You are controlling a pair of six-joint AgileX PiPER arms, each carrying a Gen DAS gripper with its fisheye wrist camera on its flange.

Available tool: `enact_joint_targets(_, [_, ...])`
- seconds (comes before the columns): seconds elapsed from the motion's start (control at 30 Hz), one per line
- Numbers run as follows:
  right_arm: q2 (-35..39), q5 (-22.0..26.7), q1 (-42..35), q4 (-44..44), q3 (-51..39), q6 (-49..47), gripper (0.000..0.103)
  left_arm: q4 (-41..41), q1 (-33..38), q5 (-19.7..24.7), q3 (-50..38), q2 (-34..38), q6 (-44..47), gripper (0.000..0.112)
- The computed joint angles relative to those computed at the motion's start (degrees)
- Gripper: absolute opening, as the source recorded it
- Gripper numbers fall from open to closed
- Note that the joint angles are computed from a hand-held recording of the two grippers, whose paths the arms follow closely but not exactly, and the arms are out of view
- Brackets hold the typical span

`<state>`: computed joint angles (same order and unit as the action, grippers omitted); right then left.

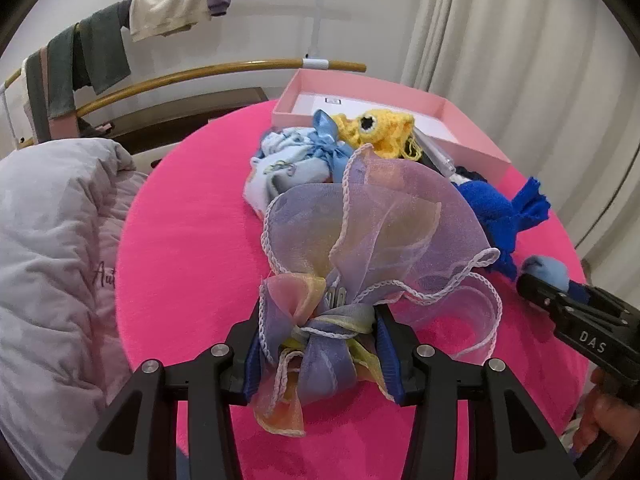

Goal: Organize soft objects
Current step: 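Close the left tool on the sheer pouch while the right tool grasps the sock ball, then carry both items over the pink box and open both tools to drop them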

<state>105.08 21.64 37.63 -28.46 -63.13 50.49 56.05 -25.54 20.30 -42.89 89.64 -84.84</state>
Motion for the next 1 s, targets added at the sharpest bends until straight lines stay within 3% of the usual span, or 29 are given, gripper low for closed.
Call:
enact_joint_targets(0.4, [-5.7,0.0,2.7,-0.6,2.6,2.5,0.047,-4.9,-8.5,12.0,2.7,-12.8,1.6,0.044])
enact_joint_targets(0.6, [-7.6,-1.8,0.9,8.1,1.6,-7.3,0.047,-12.0,-7.3,15.0,-1.5,-16.2,10.8,0.044])
enact_joint_targets(0.83, [-4.4,2.2,-2.5,13.3,-11.2,-18.6,0.048,-13.5,-4.0,17.1,-12.0,-14.1,19.2,0.045])
enact_joint_targets(1.0, [4.2,9.0,-5.5,17.2,-29.0,-27.0,0.048,-19.7,1.0,15.7,-22.4,-8.2,29.6,0.045])
